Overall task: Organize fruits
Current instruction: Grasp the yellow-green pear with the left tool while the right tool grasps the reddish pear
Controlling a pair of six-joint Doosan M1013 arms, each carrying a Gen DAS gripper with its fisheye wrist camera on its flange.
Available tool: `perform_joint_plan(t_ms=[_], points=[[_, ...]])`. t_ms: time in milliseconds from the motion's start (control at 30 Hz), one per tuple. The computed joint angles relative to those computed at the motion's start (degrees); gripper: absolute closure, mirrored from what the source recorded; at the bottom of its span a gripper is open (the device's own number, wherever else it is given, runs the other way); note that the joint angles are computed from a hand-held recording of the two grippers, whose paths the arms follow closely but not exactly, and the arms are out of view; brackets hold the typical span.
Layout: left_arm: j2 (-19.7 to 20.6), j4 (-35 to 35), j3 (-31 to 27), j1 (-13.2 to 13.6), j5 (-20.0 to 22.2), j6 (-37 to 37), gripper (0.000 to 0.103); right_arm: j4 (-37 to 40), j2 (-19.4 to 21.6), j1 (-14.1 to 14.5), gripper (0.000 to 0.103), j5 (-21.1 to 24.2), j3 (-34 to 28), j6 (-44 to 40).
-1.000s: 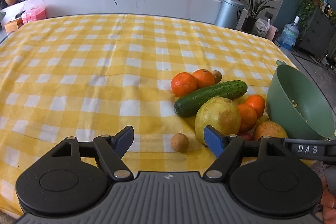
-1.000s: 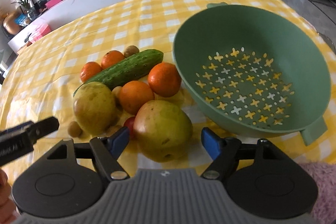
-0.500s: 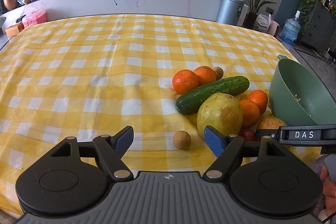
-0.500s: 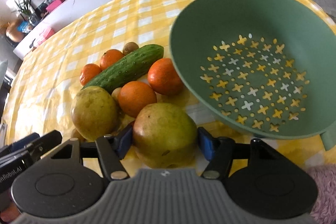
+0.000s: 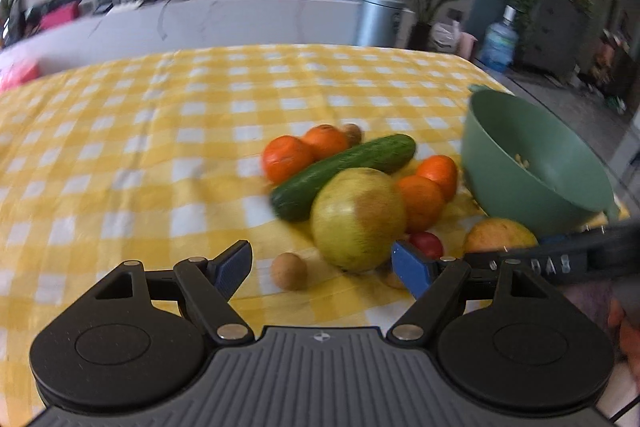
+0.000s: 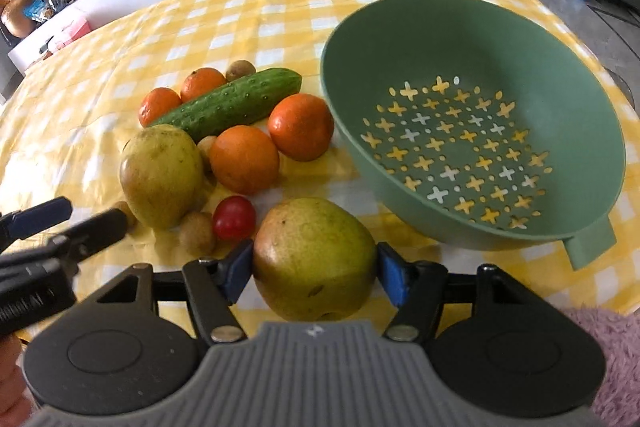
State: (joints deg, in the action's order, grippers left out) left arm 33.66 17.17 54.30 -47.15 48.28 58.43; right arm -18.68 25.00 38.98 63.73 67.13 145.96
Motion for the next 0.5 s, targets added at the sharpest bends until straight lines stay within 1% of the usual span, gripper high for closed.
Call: perform_joint_plan(t_ms=[100, 200, 300, 433, 500], points=[[0.9, 1.7, -1.2, -0.6, 0.4, 2.0, 0.010, 0.2, -0.4, -0.3, 0.040, -1.4, 0.9, 1.6], [1.6, 4.2, -1.7, -1.0, -0.3, 1.9, 0.010, 1.2, -0.2, -0.6, 0.040, -1.1, 0.7, 1.3], [2.4, 2.8, -2.6, -0.6, -0.6, 1.5, 0.009, 1.6, -0.4, -0.7, 0.040, -1.8, 1.0, 1.6], [2.7, -5.9, -2.6, 1.2, -3.0, -0.4, 0.010, 2.5, -1.1, -1.1, 0.040, -4.0, 2.4, 3.2], [3.1, -9.2, -3.2, 1.9, -3.0, -0.7, 0.010, 2.5, -1.2, -1.2, 0.040, -4.3, 2.6, 3.3]])
